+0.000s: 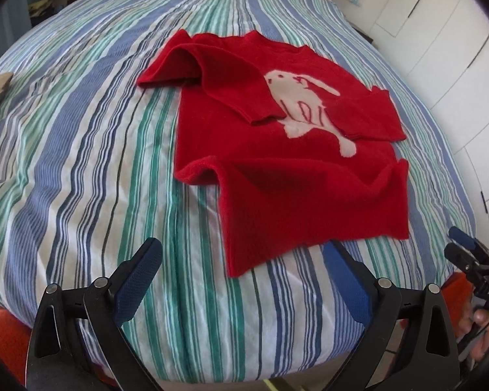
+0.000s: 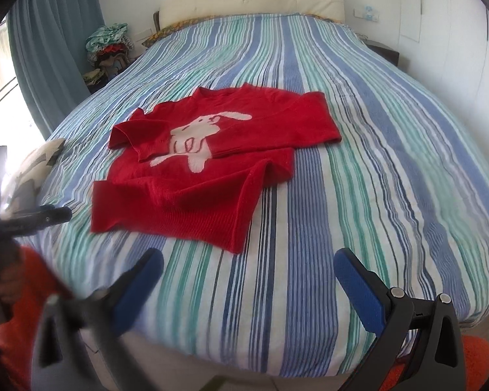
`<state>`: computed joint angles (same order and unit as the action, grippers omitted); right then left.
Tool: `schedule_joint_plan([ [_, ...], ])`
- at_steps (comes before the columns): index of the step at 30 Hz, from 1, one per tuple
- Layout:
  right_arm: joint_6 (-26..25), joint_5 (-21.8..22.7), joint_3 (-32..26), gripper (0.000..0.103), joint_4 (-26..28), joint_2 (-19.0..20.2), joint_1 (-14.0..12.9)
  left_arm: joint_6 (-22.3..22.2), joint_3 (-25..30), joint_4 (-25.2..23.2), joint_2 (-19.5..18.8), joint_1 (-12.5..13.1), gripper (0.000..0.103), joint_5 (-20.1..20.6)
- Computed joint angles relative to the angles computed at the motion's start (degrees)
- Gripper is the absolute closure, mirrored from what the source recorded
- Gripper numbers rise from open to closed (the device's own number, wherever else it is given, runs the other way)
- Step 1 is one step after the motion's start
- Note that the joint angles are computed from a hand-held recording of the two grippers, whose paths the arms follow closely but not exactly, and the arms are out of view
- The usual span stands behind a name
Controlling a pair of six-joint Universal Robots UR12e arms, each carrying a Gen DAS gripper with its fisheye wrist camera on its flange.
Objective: Fold small clothes
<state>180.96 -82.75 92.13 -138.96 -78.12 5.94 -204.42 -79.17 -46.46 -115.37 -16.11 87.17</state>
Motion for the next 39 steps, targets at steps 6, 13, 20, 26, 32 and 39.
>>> schedule_joint_plan([
  [6, 3.1, 10.3, -3.1, 0.022, 2.1, 7.0, -1.5, -3.1, 2.6, -3.9, -3.6, 0.9, 0.100, -5.9],
  [13, 3.7, 18.7, -3.6, 0.098, 4.2, 6.3, -3.8, 1.2, -1.1, -4.2, 2.4, 2.8, 0.101, -14.7],
  [20, 2.0, 27.8, -3.6, 0.098, 17.7, 1.6, -6.5, 7.2, -1.6, -11.2, 4.1, 1.8, 0.101, -10.5],
  [26, 5.5, 19.6, -2.5, 0.098, 22.1, 3.6, -5.2, 6.2, -1.9, -13.9, 2.7, 0.8, 0.101, -5.8],
  [32, 6.1, 16.1, -2.1, 0.099, 19.4, 4.2, -4.3, 4.4, -2.8, -12.2, 2.4, -0.1, 0.101, -2.7],
  [39, 4.5, 12.7, -0.3, 0.100, 15.7, 4.0, -3.6, 4.4, -3.0, -10.1, 1.9, -1.7, 0.099, 2.5],
])
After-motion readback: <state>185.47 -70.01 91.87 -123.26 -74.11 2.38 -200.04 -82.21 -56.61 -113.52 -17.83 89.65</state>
